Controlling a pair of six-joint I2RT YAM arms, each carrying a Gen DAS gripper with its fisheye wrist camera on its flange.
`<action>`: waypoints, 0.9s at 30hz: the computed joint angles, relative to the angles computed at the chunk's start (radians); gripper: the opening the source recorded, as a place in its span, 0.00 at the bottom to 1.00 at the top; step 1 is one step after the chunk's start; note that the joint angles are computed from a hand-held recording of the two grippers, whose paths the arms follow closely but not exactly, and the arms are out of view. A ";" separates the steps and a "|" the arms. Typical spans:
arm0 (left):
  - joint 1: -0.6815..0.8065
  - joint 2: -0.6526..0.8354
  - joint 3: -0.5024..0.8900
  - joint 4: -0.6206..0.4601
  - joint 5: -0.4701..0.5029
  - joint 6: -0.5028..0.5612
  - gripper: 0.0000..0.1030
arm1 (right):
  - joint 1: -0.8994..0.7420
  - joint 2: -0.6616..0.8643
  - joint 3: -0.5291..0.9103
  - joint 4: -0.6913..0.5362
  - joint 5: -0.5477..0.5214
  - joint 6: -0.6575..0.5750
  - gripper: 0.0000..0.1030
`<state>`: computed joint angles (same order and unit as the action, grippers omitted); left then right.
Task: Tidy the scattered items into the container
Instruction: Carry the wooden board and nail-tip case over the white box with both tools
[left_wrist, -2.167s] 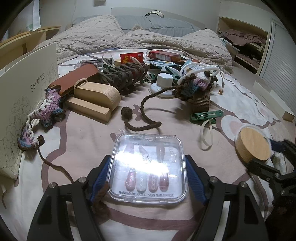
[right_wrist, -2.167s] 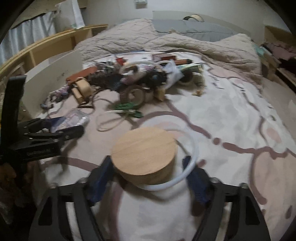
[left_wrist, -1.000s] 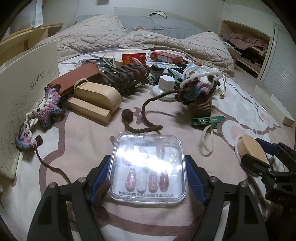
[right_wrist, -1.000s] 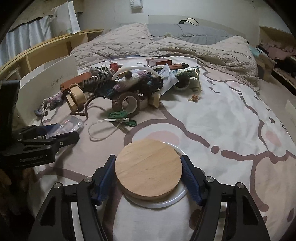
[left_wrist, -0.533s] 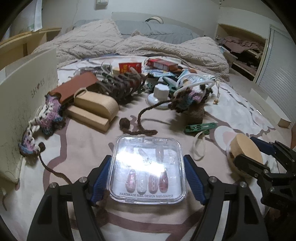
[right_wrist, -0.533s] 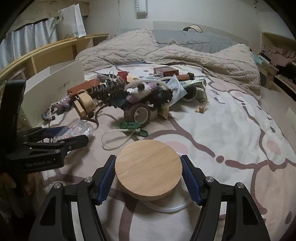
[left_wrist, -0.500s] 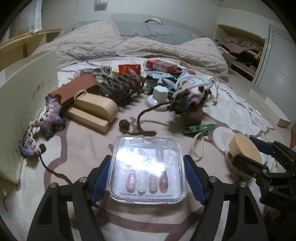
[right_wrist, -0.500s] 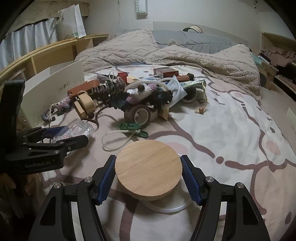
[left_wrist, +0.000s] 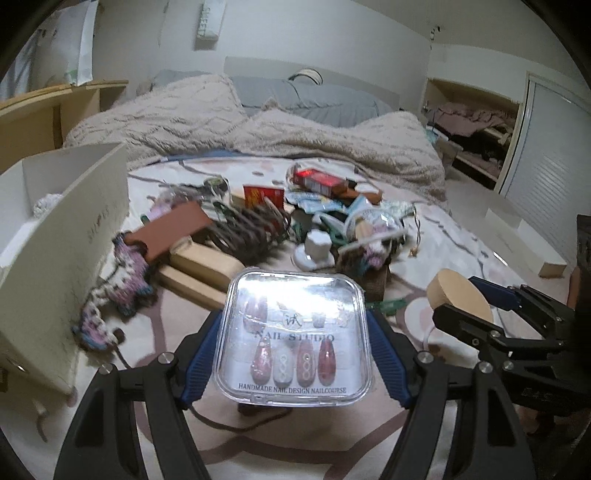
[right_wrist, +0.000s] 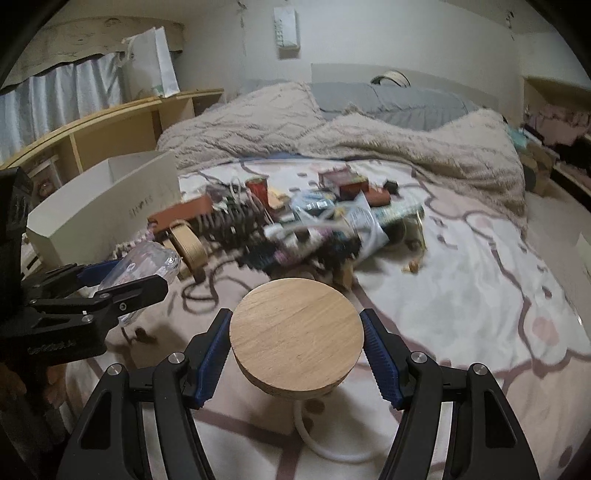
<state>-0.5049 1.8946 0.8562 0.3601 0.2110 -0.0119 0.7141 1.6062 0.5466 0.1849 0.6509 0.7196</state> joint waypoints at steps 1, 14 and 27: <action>0.004 -0.010 0.004 -0.006 -0.009 0.003 0.73 | -0.002 -0.002 0.011 -0.001 0.003 -0.013 0.67; 0.091 -0.120 0.084 -0.069 -0.036 0.023 0.73 | -0.068 -0.005 0.171 0.042 -0.033 -0.199 0.67; 0.196 -0.145 0.257 -0.137 -0.027 0.043 0.73 | -0.131 0.085 0.409 0.002 -0.125 -0.276 0.67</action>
